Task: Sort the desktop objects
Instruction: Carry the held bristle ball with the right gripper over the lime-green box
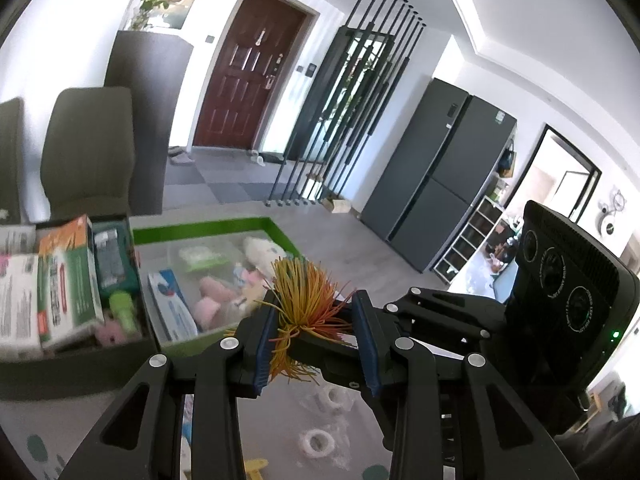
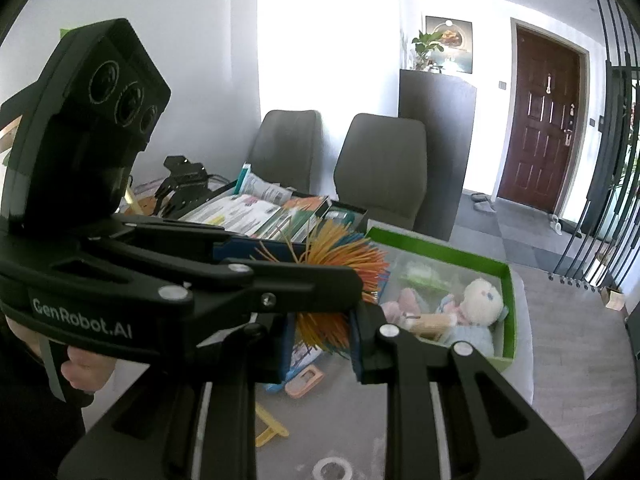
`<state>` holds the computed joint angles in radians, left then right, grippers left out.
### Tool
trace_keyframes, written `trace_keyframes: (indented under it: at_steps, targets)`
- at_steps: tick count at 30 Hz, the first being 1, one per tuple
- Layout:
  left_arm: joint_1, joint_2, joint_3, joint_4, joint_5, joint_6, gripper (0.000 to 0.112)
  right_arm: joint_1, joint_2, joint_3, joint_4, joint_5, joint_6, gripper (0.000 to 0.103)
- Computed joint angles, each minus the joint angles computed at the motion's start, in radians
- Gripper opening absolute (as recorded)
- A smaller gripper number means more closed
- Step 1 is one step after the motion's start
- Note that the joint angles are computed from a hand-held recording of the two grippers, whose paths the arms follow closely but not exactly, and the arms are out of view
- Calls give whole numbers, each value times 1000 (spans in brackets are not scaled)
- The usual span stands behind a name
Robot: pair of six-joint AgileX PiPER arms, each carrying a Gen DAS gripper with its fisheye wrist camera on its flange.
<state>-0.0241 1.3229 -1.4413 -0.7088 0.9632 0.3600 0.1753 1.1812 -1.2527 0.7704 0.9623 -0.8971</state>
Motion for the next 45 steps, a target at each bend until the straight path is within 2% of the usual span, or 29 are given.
trace_keyframes:
  at_steps: [19, 28, 31, 36, 45]
  targets:
    - [27, 260, -266, -60, -4, 66, 37, -16, 251, -235, 68, -54, -15, 23]
    - [53, 362, -288, -79, -51, 74, 37, 18, 418, -353, 56, -76, 13, 23]
    - [78, 398, -272, -124, -63, 90, 36, 42, 487, -404, 10, -74, 37, 23]
    - [88, 450, -298, -67, -62, 29, 36, 67, 600, -494, -3, -34, 66, 23]
    - [79, 520, -332, -7, -53, -32, 37, 104, 683, -532, -74, -39, 124, 23]
